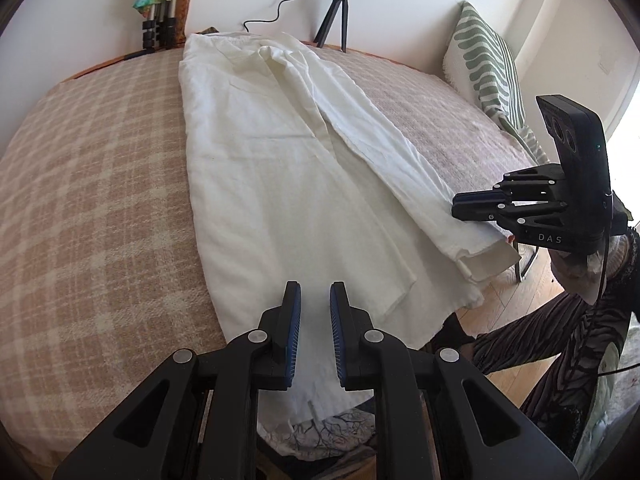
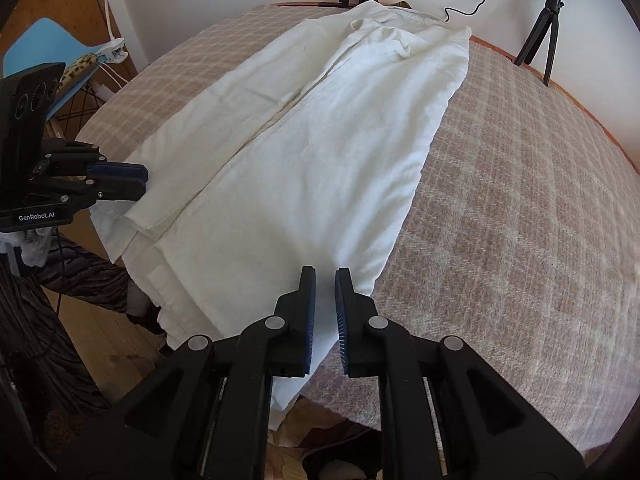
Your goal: Fold small clothes
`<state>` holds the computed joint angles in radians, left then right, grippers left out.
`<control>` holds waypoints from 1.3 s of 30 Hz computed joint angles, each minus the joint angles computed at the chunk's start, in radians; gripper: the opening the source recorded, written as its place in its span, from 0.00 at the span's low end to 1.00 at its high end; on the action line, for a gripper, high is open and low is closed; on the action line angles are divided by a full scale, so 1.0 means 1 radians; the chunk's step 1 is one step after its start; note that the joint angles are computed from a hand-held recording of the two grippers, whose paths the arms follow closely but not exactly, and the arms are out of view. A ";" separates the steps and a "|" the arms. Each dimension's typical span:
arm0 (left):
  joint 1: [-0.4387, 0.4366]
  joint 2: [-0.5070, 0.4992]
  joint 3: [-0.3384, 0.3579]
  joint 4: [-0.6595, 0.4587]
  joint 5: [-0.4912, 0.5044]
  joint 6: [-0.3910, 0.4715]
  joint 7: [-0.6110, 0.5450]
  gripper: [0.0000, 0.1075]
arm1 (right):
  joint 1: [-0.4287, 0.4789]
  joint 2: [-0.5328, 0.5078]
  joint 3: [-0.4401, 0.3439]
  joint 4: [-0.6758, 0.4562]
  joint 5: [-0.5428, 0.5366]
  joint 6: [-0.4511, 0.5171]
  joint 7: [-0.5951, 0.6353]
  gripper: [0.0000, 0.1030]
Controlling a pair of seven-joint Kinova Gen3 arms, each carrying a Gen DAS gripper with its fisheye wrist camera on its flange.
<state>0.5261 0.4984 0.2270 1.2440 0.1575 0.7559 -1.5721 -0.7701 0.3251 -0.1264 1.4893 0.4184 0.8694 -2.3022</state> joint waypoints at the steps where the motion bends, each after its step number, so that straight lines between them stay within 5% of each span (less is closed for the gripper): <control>1: -0.002 -0.009 0.004 0.013 0.001 0.001 -0.008 0.12 | -0.016 -0.012 -0.003 0.018 0.026 0.004 -0.030 0.11; 9: -0.021 -0.050 0.020 0.033 -0.004 0.061 -0.037 0.13 | -0.027 -0.087 0.002 0.091 -0.049 0.005 -0.013 0.14; 11: -0.024 -0.096 -0.005 0.084 0.031 0.016 -0.011 0.13 | 0.048 -0.137 -0.021 0.143 -0.130 -0.076 -0.003 0.31; 12: -0.027 -0.115 -0.014 0.105 0.029 -0.015 0.016 0.18 | 0.094 -0.162 -0.041 0.168 -0.171 -0.116 0.001 0.50; 13: -0.041 -0.125 -0.017 0.119 0.040 -0.039 0.031 0.29 | 0.140 -0.183 -0.060 0.192 -0.212 -0.157 0.009 0.60; 17: -0.132 -0.086 0.016 0.092 0.148 -0.002 0.052 0.33 | 0.326 -0.197 -0.161 0.265 -0.374 -0.303 0.060 0.60; 24: -0.221 0.000 0.080 0.061 0.325 0.088 0.000 0.33 | 0.642 -0.124 -0.428 0.289 -0.659 -0.359 0.300 0.52; 30: -0.239 0.004 0.085 0.078 0.407 0.100 -0.037 0.30 | 0.687 -0.081 -0.456 0.302 -0.897 -0.381 0.519 0.42; 35: -0.252 0.008 0.088 0.080 0.448 0.137 -0.055 0.29 | 0.645 -0.056 -0.384 0.312 -1.101 -0.388 0.687 0.42; 37: -0.252 0.003 0.086 0.090 0.455 0.148 -0.063 0.12 | 0.649 -0.050 -0.377 0.322 -1.169 -0.392 0.741 0.29; 39: -0.259 0.017 0.091 0.082 0.478 0.159 -0.073 0.09 | 0.693 -0.041 -0.403 0.337 -1.250 -0.393 0.805 0.21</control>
